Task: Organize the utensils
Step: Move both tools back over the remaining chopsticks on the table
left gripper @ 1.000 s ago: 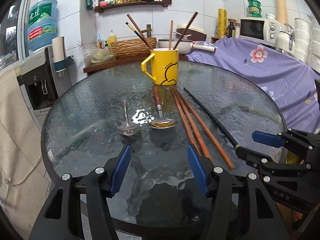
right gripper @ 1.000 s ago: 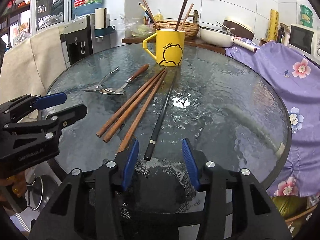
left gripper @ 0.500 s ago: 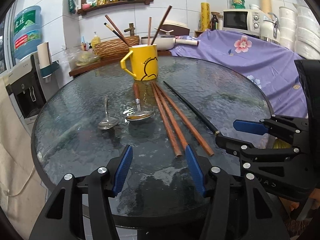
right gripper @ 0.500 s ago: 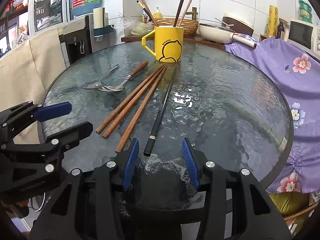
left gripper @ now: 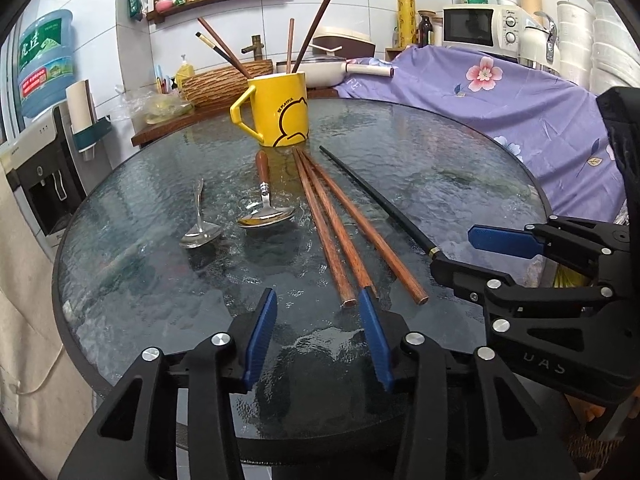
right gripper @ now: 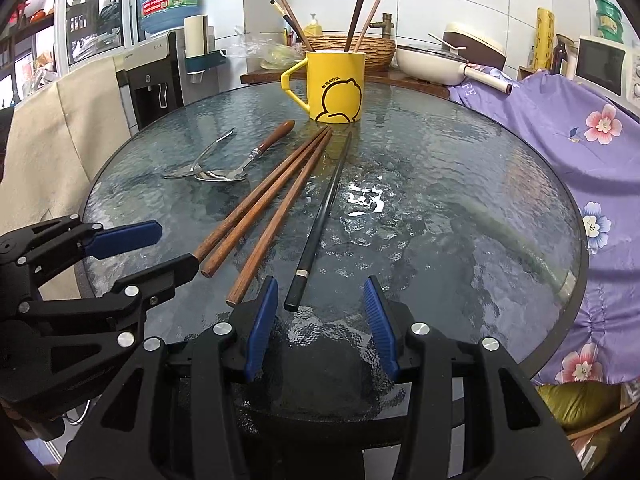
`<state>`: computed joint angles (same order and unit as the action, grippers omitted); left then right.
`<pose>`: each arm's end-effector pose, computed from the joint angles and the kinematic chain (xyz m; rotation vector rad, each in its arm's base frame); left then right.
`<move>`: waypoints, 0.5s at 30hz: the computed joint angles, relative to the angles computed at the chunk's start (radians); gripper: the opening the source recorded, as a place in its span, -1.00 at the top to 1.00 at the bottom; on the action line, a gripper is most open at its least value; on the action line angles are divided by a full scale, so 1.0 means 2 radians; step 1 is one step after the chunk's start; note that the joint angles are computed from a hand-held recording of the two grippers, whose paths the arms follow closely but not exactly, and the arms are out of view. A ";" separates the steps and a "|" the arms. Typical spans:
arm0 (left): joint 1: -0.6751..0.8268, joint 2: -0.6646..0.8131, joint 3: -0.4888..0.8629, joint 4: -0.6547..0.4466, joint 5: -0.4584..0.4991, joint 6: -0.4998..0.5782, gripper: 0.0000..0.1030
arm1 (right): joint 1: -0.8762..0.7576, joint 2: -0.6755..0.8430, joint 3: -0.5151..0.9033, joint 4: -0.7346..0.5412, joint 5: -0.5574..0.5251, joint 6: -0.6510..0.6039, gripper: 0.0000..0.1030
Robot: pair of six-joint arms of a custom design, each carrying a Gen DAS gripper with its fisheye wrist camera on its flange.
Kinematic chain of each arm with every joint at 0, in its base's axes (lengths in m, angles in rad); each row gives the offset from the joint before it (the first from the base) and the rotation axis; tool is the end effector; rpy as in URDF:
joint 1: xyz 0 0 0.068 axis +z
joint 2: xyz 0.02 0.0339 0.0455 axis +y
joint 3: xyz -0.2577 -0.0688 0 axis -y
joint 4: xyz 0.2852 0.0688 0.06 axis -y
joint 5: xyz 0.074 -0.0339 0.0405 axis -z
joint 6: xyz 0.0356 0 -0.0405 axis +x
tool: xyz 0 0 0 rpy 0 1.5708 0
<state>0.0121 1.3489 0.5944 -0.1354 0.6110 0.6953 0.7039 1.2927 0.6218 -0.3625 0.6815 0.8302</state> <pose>0.2773 -0.0171 0.1331 1.0026 2.0606 -0.3943 0.2142 0.1525 0.1437 0.3684 2.2760 -0.1473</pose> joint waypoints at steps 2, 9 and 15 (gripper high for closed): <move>-0.003 0.005 0.002 0.003 -0.001 -0.002 0.25 | 0.000 0.000 0.000 0.001 0.000 -0.001 0.12; -0.017 0.013 0.004 0.021 -0.009 -0.017 0.34 | -0.004 0.010 0.003 0.013 0.006 -0.006 0.12; -0.013 0.025 0.015 0.015 -0.002 -0.017 0.49 | -0.005 0.010 -0.002 0.024 0.013 -0.008 0.40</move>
